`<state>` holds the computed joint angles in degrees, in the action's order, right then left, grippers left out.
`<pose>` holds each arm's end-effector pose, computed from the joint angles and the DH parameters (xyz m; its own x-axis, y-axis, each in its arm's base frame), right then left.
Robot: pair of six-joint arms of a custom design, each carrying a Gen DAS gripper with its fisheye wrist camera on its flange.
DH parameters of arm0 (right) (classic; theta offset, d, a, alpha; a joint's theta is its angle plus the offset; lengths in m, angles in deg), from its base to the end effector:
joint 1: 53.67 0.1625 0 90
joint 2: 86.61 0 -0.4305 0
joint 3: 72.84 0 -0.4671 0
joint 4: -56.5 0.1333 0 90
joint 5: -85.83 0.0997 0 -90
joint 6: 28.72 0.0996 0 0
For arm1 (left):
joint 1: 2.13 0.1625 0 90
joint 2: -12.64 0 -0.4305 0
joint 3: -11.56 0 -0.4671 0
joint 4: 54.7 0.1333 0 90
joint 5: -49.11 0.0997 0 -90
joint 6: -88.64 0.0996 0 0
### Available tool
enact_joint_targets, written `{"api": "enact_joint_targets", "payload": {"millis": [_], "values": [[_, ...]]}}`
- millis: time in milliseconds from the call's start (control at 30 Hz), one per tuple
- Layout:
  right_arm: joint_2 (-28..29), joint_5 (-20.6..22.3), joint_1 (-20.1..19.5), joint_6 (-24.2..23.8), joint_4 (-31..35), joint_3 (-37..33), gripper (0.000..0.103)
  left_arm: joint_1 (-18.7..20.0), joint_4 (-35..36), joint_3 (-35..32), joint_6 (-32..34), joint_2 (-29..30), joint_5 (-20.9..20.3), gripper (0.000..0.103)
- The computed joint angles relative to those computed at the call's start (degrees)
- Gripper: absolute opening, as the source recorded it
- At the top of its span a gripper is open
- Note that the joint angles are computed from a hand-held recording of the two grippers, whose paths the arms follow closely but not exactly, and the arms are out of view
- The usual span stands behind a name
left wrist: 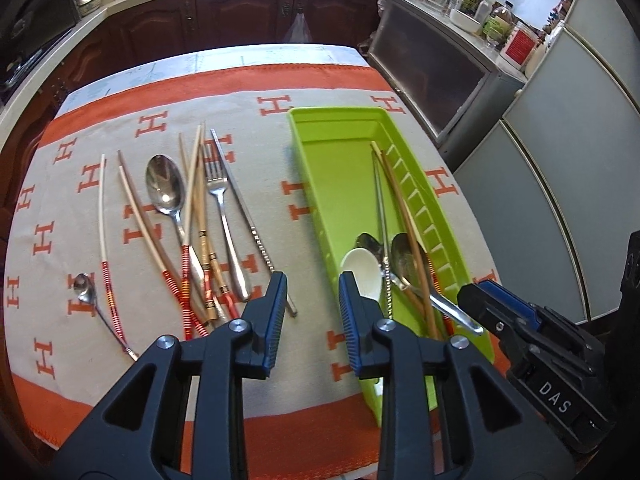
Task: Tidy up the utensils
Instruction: 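Move both tools back over the utensils on the cloth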
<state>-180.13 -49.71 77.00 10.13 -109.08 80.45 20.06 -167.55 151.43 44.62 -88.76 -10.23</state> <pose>0.2581 -0.2050 0.1486 -0.9058 0.2172 0.3639 -0.0756 0.7622 -0.6430 -0.2579 -0.3040 0.1846 -0.7619 0.3573 -0.5403 0.5038 0.8511 -0.1477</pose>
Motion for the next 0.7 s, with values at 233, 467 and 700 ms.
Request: {"api": "enact_joint_targets", "payload": {"millis": [233,467,700], "values": [[5.15,0.2,2.2,-2.47,-0.68,-2.83,0.027,0.4,4.66,0.75,-2.66,-5.69,1.82,0.023],[12.3,1.44,4.1,-8.2,-2.98,-7.29,0.027,0.65,10.9,1.53,-6.28,-12.55,4.97,0.024],[19.23,2.72,5.38,-14.01,-4.76,-12.05,0.027,-0.02,21.22,1.67,-10.64,-20.11,11.28,0.024]]}}
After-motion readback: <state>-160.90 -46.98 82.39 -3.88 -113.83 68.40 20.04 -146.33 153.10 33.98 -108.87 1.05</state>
